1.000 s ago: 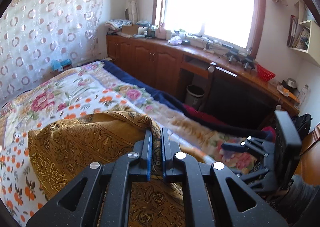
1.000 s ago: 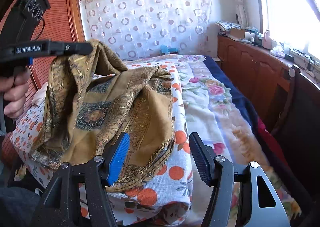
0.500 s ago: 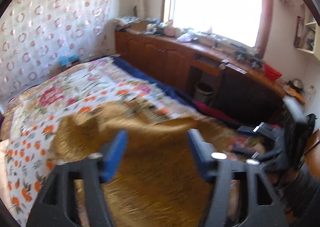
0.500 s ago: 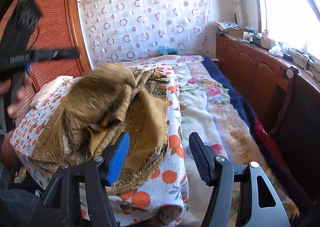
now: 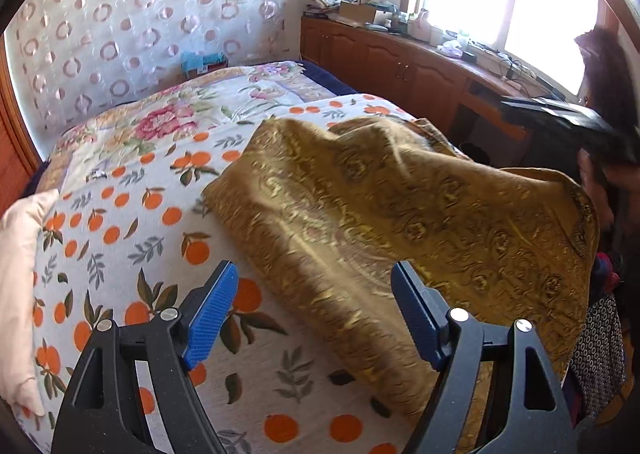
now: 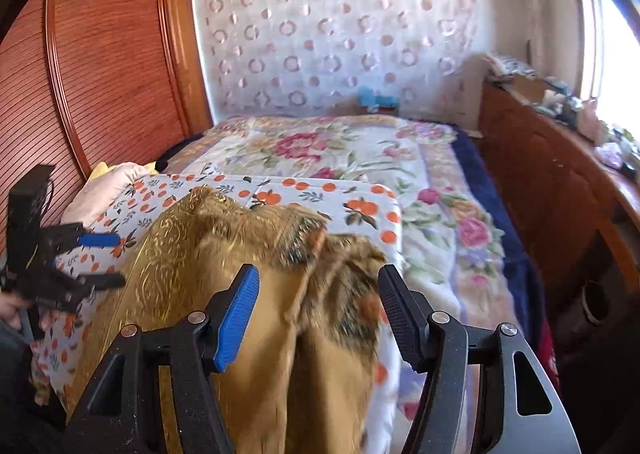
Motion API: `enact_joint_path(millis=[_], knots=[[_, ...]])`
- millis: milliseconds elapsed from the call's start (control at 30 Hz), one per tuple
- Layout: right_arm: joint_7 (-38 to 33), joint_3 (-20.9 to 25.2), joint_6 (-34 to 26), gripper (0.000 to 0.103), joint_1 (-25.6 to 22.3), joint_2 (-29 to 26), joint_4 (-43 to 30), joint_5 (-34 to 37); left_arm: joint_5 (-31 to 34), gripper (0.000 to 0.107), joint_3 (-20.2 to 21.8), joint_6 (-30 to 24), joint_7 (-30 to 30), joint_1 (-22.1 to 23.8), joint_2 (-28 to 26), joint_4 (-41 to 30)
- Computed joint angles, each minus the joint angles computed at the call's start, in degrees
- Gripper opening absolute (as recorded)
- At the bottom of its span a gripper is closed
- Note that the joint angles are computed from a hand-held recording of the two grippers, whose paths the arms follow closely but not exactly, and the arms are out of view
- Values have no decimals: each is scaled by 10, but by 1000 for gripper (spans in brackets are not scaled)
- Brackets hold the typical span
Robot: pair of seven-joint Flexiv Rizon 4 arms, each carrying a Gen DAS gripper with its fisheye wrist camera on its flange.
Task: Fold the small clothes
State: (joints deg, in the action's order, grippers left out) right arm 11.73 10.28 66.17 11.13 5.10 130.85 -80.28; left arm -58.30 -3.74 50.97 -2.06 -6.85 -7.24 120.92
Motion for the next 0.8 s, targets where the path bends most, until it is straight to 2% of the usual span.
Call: enact_joint_path(millis=[67, 167, 300, 367, 467, 500, 533, 567, 600, 633, 667, 700, 767, 800], knots=[[-72, -19, 43, 62, -1, -47, -35, 60, 3, 79, 0, -3, 2, 2, -7, -3], [-200, -31, 62, 61, 6, -113, -90, 186, 11, 79, -2, -3, 0, 5, -18, -5], [-351, -35, 52, 61, 13, -178, -154, 353, 23, 79, -4, -16, -10, 13, -32, -11], [-428, -22, 43, 61, 6, -208, -189, 443, 25, 79, -6, -23, -13, 16, -36, -12], [-502, -6, 47, 60, -3, -232, -212, 534, 6, 80, -12, -20, 3, 18, -40, -7], [-520, -4, 44, 57, -3, -240, -226, 554, 7, 80, -11, -17, 3, 17, -40, -7], [-537, -2, 52, 45, -4, -241, -227, 573, 8, 81, -12, -15, 4, 17, -40, -7], [-564, 8, 63, 28, -11, -242, -230, 602, 8, 81, -12, -10, 4, 15, -39, -5], [-594, 21, 75, 19, -19, -243, -232, 631, 9, 82, -12, -8, 5, 14, -39, -4], [-609, 15, 79, 8, -12, -238, -231, 641, 10, 82, -13, -6, 5, 13, -38, -3], [-597, -9, 83, 5, 7, -228, -220, 614, 12, 82, -13, -7, 4, 13, -41, -6], [-558, -52, 87, 5, 39, -215, -204, 565, 12, 83, -13, -6, 3, 13, -39, -5], [-466, -118, 122, 4, 75, -175, -156, 462, 13, 83, -13, -3, 4, 12, -38, -4], [-397, -153, 129, 4, 90, -151, -134, 376, 16, 85, -13, -2, 5, 11, -39, -4]])
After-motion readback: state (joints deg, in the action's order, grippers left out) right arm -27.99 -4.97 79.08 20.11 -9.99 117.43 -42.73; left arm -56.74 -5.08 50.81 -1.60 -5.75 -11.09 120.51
